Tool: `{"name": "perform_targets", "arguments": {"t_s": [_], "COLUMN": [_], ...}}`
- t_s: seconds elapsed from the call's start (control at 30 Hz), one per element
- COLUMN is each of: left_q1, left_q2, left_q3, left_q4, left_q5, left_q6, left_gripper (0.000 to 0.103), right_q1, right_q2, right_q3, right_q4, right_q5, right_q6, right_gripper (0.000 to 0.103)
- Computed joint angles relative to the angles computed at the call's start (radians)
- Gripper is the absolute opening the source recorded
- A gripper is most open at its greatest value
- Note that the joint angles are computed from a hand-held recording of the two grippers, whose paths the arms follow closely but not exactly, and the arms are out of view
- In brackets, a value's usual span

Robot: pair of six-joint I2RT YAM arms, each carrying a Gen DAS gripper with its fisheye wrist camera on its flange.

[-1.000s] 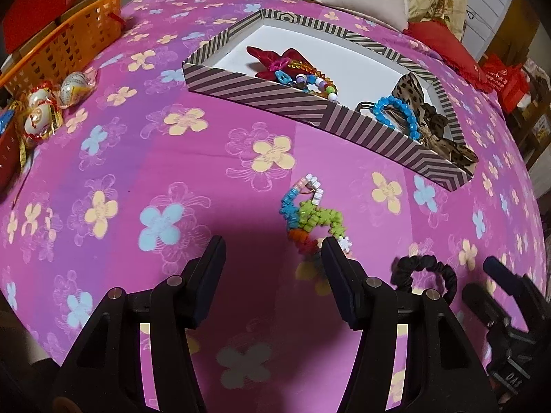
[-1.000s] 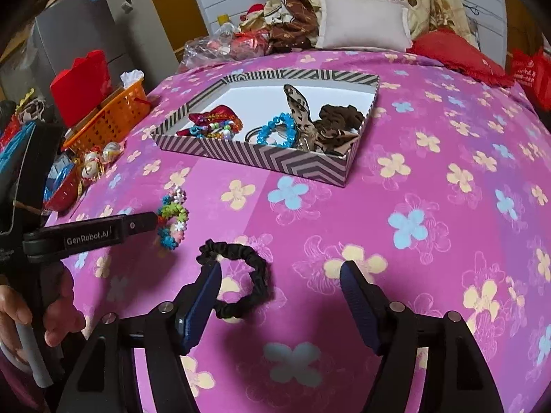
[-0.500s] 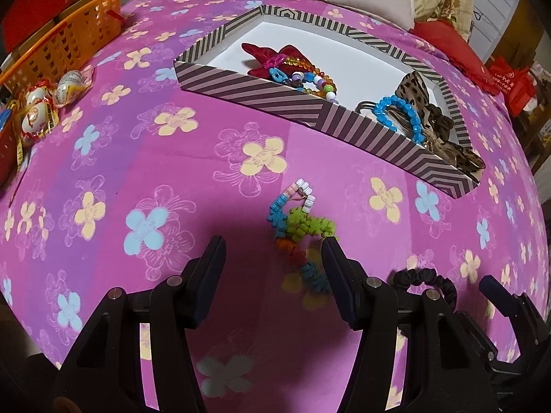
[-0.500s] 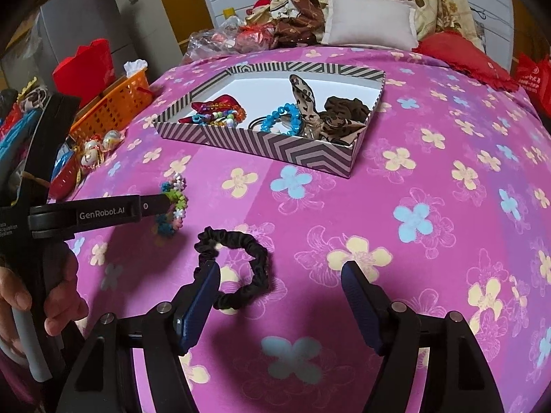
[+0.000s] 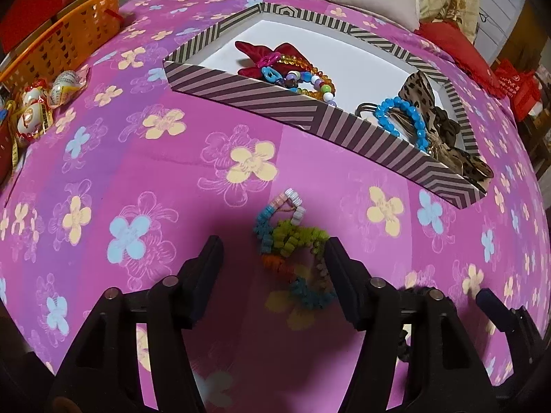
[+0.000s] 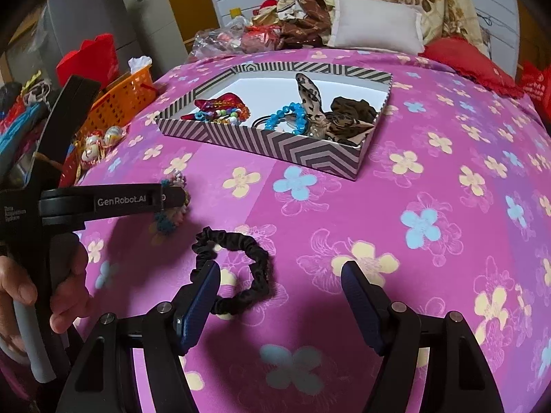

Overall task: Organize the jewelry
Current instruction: 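Close the left tool on the small bead bracelet while the right grasps the black scrunchie, then carry the small bead bracelet and black scrunchie over the tray with both tools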

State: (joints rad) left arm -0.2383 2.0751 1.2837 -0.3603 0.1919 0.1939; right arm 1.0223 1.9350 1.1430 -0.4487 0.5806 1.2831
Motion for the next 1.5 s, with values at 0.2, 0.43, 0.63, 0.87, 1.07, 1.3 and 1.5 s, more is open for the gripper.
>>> {"name": "perform_targets", "arguments": {"t_s": [0.2, 0.43, 0.63, 0.87, 1.07, 1.3, 1.5], "left_q1": [-0.019, -0.032, 0.006, 0.101, 0.142, 0.152, 0.156], "left_q2": [-0.010, 0.003, 0.002, 0.018, -0.032, -0.106, -0.154], "left_q3": [-0.042, -0.045, -0.033, 0.026, -0.002, -0.030, -0.047], "left_q4": [0.062, 0.111, 0.090, -0.049, -0.081, -0.087, -0.091], "left_q5": [-0.026, -0.061, 0.019, 0.182, 0.220, 0.230, 0.241], "left_q6": [0.019, 0.018, 0.048, 0.088, 0.141, 0.171, 0.179], "left_gripper": [0.071, 0.067, 0.018, 0.016, 0.016, 0.016, 0.016], "right_q1": [-0.009, 0.001, 0.002, 0.023, 0.039, 0.054, 0.062], "right_q2": [0.049, 0.109, 0.100, 0.083, 0.068, 0.057, 0.053], "right_q3": [0.040, 0.106, 0.098, 0.113, 0.148, 0.190, 0.231], "right_q4": [-0.016, -0.094, -0.082, -0.105, -0.143, -0.189, -0.237], "right_q5": [-0.009, 0.042, 0.035, 0.060, 0.091, 0.124, 0.151], "right_q6": [-0.046, -0.064, -0.076, -0.062, -0.061, -0.069, -0.077], "right_gripper": [0.052, 0.032, 0.009, 0.006, 0.006, 0.006, 0.006]}}
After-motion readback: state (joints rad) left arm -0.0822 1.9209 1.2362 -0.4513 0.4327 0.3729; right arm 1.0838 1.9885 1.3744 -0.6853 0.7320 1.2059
